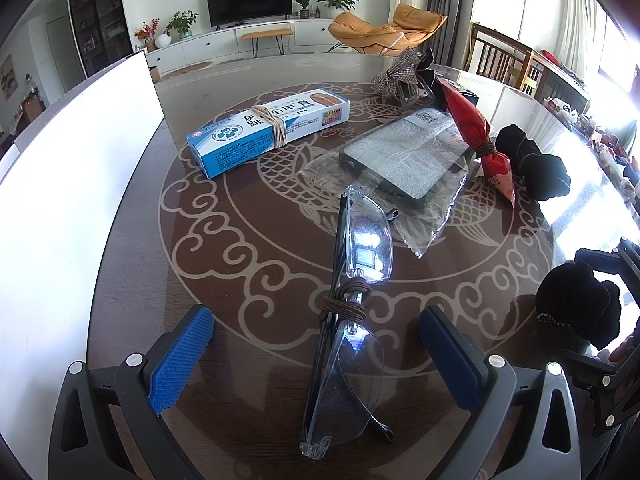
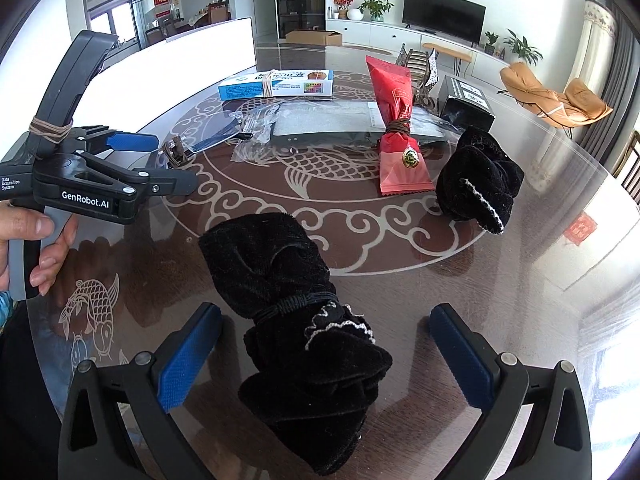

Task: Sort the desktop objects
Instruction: 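Grasp the black velvet pouch with the right gripper while the left holds the glasses, then carry the glasses with the left gripper while the right carries the pouch to the white box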

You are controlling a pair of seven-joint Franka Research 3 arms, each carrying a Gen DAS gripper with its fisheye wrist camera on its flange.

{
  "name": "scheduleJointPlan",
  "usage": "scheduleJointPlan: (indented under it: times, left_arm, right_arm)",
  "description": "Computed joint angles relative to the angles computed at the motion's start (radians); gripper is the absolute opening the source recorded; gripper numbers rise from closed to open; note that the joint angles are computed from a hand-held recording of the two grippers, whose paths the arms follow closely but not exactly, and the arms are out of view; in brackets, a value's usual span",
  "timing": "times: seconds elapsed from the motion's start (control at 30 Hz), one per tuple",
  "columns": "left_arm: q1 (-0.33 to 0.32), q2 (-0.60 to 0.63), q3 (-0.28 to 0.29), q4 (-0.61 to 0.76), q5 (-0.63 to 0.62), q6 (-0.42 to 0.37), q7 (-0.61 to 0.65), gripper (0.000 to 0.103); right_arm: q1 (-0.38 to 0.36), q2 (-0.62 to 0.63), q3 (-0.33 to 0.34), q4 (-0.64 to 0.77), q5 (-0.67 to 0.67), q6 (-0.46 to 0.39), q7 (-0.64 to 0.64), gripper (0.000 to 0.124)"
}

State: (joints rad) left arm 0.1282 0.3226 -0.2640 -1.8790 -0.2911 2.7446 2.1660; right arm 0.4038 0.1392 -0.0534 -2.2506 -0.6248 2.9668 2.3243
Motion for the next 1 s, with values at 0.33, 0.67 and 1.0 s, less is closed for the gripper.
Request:
scheduleJointPlan:
  times: [0.33,0.67,1.0]
  left_arm:
    - [0.001,0.000,0.000,0.000,0.000,-0.001,0.000,0.103]
    - [-0.031,0.059,0.053,0.201,0.127,-0.361,0.040,0.103]
    - [-0.034,0.091,0.036,0.292,0.086,-0.423,0.043,0.015]
  right_arm:
    - [0.002,0.001,-0.001,0.001,-0.002,0.000,0.002,0.103]
    - [-0.119,0.094,0.158,0.278,0.599,-0.485,-0.677,0.101]
    - [-0.072,0.138,0.108,0.448,0.661,-0.757,-0.788,0.039]
